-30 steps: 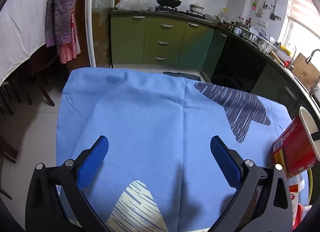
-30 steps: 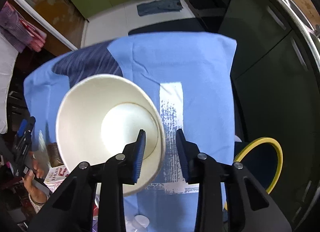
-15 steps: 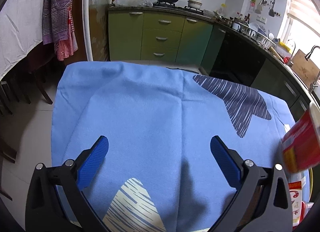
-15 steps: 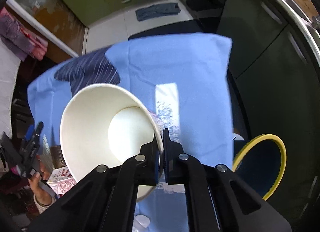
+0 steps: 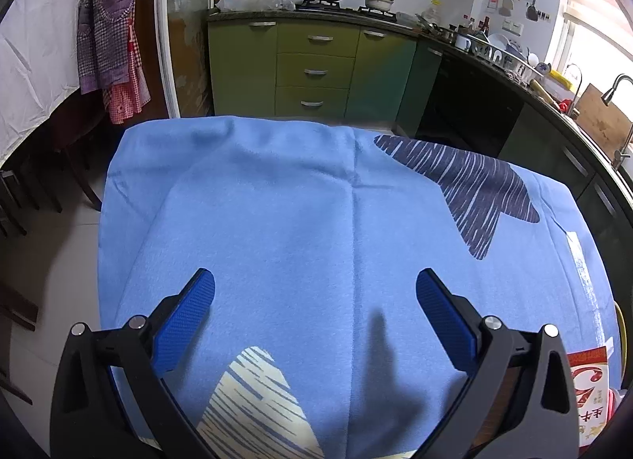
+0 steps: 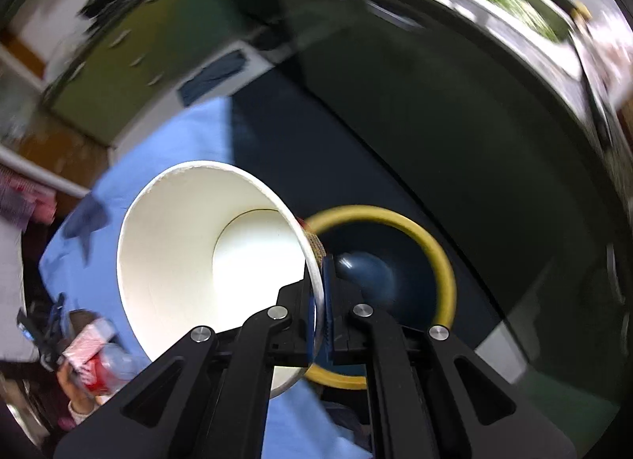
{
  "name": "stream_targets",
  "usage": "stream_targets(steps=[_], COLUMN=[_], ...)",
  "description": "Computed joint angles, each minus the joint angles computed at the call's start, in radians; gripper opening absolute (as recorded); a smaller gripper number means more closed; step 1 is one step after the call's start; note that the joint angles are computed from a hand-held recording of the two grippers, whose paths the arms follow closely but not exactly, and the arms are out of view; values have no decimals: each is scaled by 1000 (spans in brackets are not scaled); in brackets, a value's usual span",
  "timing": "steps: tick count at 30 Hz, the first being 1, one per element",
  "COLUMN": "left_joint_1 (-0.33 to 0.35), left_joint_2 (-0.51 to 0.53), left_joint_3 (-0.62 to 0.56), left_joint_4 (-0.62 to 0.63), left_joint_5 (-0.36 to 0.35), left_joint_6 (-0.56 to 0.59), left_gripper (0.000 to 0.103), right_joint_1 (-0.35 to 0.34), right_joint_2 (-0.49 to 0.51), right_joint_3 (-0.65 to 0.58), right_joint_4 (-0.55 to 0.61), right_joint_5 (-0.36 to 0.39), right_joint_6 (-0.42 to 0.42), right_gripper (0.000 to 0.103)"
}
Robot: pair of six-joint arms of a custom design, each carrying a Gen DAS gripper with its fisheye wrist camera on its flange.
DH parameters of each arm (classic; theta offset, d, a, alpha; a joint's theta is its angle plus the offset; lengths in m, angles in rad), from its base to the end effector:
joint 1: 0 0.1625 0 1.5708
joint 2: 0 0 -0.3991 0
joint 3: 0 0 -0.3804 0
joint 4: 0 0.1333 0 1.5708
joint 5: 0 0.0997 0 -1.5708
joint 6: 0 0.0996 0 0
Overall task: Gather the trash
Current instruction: 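Carry the noodle cup over the yellow-rimmed bin and release it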
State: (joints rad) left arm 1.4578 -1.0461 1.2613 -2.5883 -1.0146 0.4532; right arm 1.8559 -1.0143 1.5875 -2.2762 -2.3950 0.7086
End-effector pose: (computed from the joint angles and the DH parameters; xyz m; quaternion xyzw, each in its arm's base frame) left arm 0.1056 -0.7182 0.4396 0.1443 0.8799 -0.3273 0.3126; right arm 0.2372 -0.5955 0.2412 -0.2180 -0.8883 0.2437 0.3225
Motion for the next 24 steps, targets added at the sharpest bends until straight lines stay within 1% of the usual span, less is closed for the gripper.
stream_targets(steps=[3, 5, 7, 11, 14, 17, 19, 21, 24], left_joint_1=[0, -2, -3, -4, -1, 0, 1, 0, -1], left_joint_2=[2, 5, 6, 6, 6, 7, 7, 7, 7], left_joint_3=[4, 8, 11, 16, 11, 5, 3, 5, 7], left_joint_4=[-6, -12, -17, -22, -16, -3, 4, 3, 0], left_joint_5=[7, 14, 18, 20, 12, 9, 5, 6, 5], left_joint_6=[4, 14, 24, 31, 27, 17, 12, 14, 18], left_gripper=[97, 97, 97, 97, 97, 97, 97, 97, 97], right_joint_1=[-76, -105, -141, -181, -201, -211, -212, -204, -179], right_joint_2=[-44, -43, -19, 25, 46, 66, 66, 57, 48], right_joint_3=[116, 155, 174, 182, 186, 173, 172, 178, 182], right_joint_4=[-91, -133, -171, -203, -215, -202, -204, -195, -202], right_joint_5=[45, 61, 78, 71, 72, 70, 71, 60, 53], right_joint_6=[-10, -26, -48, -58, -58, -53, -49, -40, -40], right_gripper=[5, 5, 5, 5, 6, 10, 11, 15, 15])
